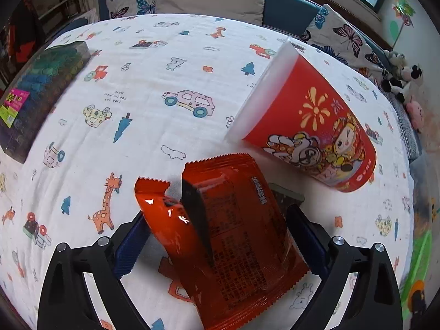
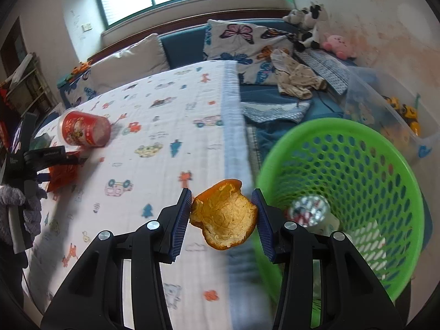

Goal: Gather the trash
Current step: 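Drop the orange peel into the green basket with the right tool while the left tool holds the wrapper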

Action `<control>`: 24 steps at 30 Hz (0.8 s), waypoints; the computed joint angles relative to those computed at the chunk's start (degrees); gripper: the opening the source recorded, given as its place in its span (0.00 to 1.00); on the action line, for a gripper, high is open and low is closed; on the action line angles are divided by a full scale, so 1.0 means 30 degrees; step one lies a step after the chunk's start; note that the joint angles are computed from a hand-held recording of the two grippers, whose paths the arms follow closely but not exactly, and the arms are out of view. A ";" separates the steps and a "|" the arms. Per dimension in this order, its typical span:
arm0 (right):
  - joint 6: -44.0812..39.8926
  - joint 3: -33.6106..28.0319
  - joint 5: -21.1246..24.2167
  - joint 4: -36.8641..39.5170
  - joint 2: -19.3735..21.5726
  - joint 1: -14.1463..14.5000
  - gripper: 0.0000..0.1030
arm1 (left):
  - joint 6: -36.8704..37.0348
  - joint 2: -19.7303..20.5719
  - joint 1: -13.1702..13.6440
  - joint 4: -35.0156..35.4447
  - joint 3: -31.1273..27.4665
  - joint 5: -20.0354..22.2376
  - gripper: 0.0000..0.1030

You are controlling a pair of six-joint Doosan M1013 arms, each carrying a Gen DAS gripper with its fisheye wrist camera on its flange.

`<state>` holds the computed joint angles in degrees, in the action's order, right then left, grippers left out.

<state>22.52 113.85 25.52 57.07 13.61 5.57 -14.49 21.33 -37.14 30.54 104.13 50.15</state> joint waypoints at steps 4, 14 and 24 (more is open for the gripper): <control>0.0189 0.0186 -0.0152 -0.0039 -0.0127 -0.0378 0.45 | -0.0312 -0.0318 -0.0173 0.0327 0.0326 -0.0274 0.71; 0.1009 0.0623 -0.0791 -0.0430 -0.0473 -0.1331 0.45 | -0.0718 -0.1450 -0.0714 0.0559 0.1712 -0.2948 0.41; 0.1112 0.0848 -0.1093 -0.0152 -0.0821 -0.2360 0.45 | -0.0495 -0.2027 -0.1913 0.1744 0.1548 -0.3672 0.38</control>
<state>25.85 116.39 22.24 56.62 11.15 -1.51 -15.98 15.24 -42.87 35.77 108.77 39.13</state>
